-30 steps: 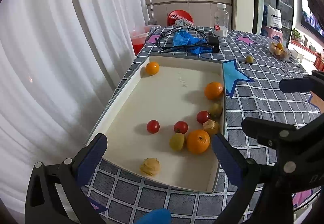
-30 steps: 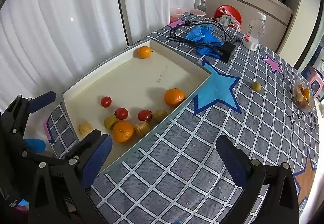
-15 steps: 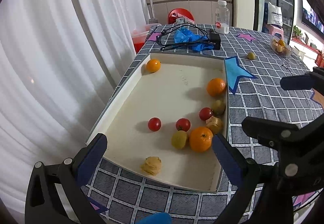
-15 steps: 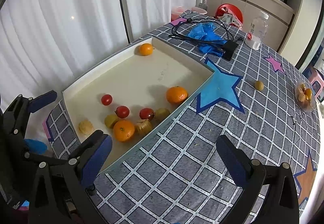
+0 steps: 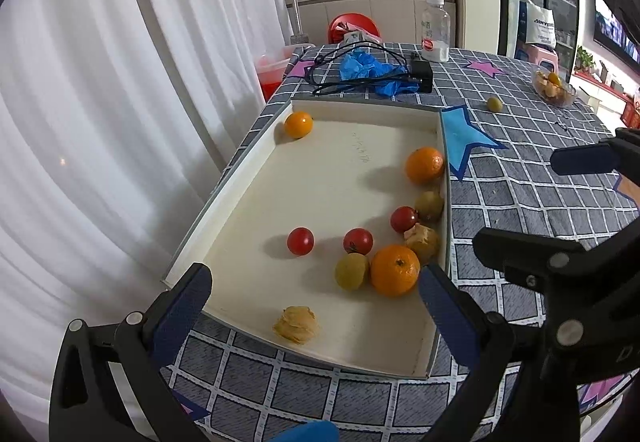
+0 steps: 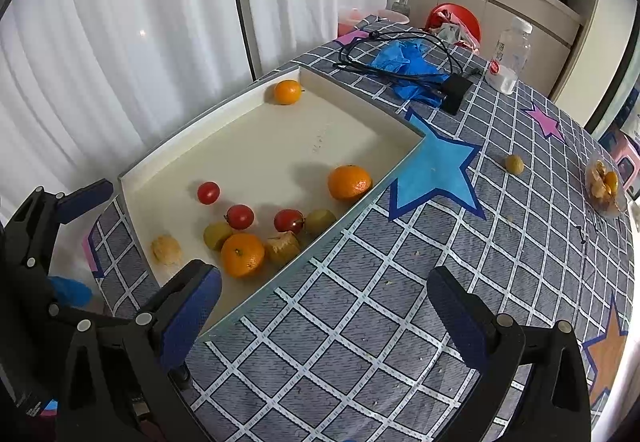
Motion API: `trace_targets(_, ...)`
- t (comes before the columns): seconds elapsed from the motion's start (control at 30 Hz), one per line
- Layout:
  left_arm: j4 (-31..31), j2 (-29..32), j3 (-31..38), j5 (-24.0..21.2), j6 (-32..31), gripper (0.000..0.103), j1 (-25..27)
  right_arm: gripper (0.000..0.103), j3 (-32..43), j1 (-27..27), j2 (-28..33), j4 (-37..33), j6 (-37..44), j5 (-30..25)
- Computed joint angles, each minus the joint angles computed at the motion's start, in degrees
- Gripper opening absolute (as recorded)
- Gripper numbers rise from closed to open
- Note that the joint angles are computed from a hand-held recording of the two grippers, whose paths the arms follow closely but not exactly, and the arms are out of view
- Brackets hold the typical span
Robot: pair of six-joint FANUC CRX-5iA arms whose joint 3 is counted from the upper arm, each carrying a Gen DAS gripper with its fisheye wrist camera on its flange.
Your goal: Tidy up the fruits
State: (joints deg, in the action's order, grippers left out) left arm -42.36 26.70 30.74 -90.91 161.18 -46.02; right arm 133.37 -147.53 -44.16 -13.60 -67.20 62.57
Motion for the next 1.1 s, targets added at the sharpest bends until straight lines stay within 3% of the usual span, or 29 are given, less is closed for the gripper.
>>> trace_targets(1.1,1.3,0.0,-0.6,1.2,-0.6,0.103,0.5,0.103,-0.8,0.0,-0.7,0.5,-0.3,0.9)
